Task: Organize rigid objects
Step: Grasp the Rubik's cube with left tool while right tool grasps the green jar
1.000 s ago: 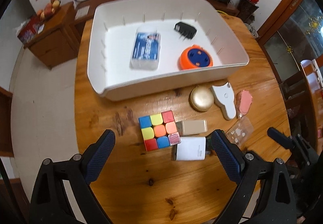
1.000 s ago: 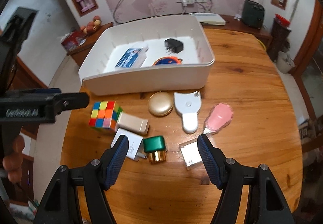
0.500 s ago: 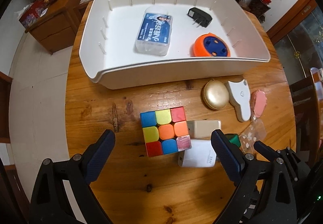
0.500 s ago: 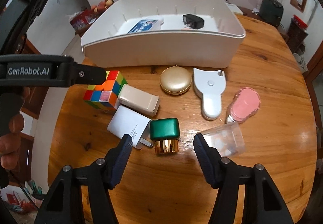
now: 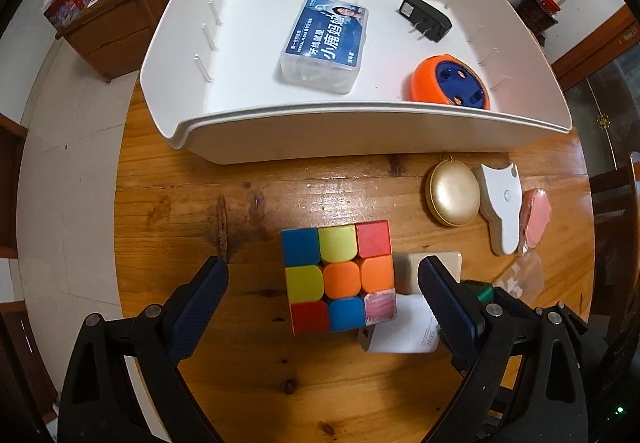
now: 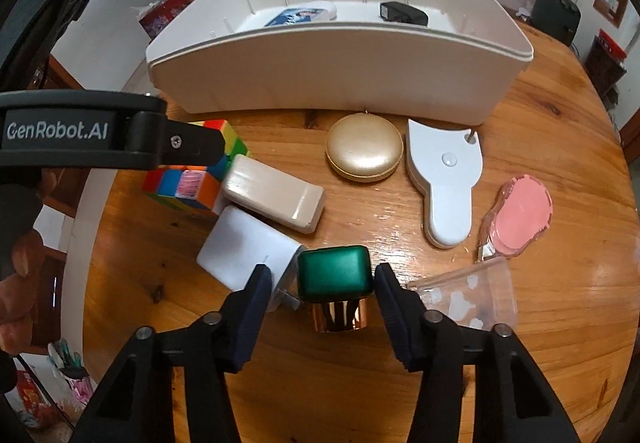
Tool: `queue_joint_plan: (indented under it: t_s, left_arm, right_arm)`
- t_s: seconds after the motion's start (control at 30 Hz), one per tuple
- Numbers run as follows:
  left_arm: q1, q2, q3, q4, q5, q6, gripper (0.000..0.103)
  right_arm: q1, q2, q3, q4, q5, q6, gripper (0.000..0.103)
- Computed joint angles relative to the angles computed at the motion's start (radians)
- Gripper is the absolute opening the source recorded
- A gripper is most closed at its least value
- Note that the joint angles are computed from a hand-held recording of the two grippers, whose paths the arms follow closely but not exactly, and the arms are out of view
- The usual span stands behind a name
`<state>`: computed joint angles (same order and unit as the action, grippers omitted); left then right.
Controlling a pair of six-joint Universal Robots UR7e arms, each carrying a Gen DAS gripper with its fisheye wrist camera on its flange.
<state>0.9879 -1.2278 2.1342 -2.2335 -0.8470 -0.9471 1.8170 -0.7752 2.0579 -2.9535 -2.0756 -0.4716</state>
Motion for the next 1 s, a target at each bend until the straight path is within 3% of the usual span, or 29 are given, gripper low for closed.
queue_joint_plan:
  t_s: [0.23,0.8,1.0]
  left_arm:
    - [0.017,0.012,-0.007,0.002,0.013,-0.027,0.096]
    - [0.06,0.025,0.003,-0.039,-0.013,-0.053,0.096]
    - [0.049,0.019,0.002,0.015,0.015,-0.094,0.089]
  right_arm:
    - [-0.015,-0.009,-0.008,0.029,0.012,0.0,0.042]
    - [0.0,0.028,-0.025,0.011,-0.031,-0.054,0.041]
    - [0.008,0.038,-0.023,-0.003,-0.056,-0.071,0.041]
